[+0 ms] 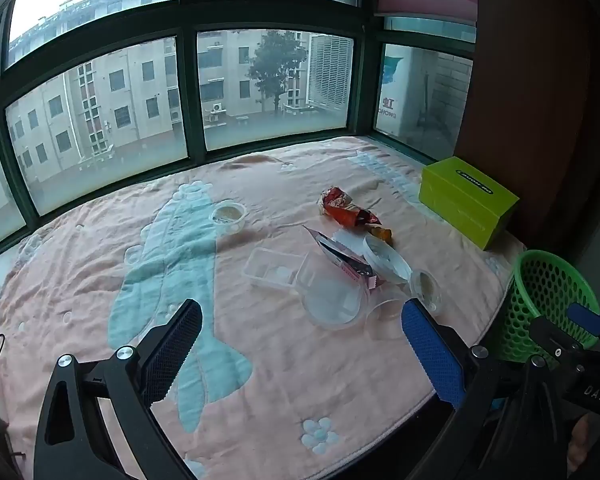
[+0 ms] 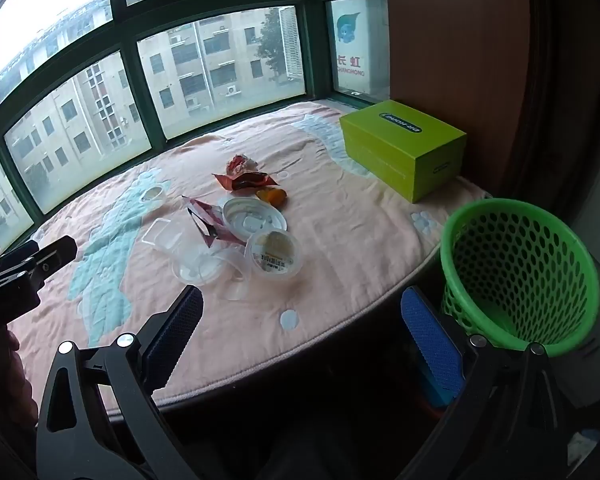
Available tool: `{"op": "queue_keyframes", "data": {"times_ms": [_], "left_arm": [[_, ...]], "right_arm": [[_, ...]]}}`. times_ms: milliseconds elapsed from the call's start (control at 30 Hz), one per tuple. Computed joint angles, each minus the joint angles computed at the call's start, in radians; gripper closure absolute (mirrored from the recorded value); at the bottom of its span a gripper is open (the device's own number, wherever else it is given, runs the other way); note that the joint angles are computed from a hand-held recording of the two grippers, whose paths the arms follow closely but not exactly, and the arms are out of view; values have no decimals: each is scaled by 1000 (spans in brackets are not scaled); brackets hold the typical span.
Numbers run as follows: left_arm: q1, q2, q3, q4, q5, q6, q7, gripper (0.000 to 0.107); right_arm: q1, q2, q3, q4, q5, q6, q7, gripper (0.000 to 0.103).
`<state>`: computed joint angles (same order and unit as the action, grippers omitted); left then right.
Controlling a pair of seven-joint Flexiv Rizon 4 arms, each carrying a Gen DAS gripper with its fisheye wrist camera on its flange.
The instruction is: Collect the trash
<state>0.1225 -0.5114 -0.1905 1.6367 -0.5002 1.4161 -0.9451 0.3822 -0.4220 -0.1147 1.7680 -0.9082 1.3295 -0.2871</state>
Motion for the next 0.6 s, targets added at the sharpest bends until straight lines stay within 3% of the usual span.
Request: {"op": "queue_keyframes", "data": {"times_ms": [267,600], "left_arm": [[-21,-6,30,-32,24,-33,-32,10],[-10,1,14,-14,14,-20,-22,10]], "right_arm": [[-3,0,1,0,5,2,1,5],[-2,-1,-1,-2,4,-4,-8,5]]}}
